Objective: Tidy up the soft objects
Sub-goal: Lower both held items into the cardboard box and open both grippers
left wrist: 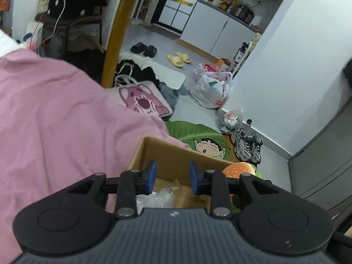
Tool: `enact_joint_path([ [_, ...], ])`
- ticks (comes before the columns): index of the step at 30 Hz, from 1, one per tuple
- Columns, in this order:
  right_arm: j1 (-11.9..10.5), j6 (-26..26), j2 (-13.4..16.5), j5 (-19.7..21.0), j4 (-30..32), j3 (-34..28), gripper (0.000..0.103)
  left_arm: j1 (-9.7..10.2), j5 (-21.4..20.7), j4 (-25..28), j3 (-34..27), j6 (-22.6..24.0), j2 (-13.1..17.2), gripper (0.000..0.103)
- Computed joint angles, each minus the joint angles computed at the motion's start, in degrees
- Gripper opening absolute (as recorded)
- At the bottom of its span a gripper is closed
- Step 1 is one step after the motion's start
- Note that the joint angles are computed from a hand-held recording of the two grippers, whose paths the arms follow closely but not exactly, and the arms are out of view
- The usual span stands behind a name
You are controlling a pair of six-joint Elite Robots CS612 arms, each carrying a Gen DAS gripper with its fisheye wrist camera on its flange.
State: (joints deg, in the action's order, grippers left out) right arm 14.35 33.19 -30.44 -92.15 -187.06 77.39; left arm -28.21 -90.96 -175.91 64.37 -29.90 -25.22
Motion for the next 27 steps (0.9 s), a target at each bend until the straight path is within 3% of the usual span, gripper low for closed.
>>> enact_joint_path([
  [3, 0.0, 0.4, 0.4, 0.9, 0.4, -0.6, 0.016, 0.32, -0.1, 1.8, -0.9, -1.8, 0.4, 0.030],
  [8, -0.1, 3.0, 0.0, 0.5, 1.4, 0.2, 0.046, 0.28, 2.1, 2.3, -0.8, -3.5, 0.2, 0.033],
  [13, 0.0, 4.0, -1.4, 1.3, -1.1, 3.0, 0.047, -0.07, 4.1, 2.8, 0.0, -2.9, -0.5, 0.038],
  [16, 0.1, 4.1, -2.3, 1.4, -1.7, 4.5, 0.047, -0.17, 5.0, 2.6, 0.5, -3.8, -0.9, 0.048],
  [20, 0.6, 3.5, -3.8, -1.1, -3.3, 7.0, 0.057, -0.52, 6.8, 2.5, 1.8, -3.0, -1.9, 0.061],
  [27, 0.4, 4.4, -5.9, -2.3, -7.2, 11.6, 0.061, -1.96, 13.4, 1.3, 6.4, -1.5, -5.1, 0.081],
])
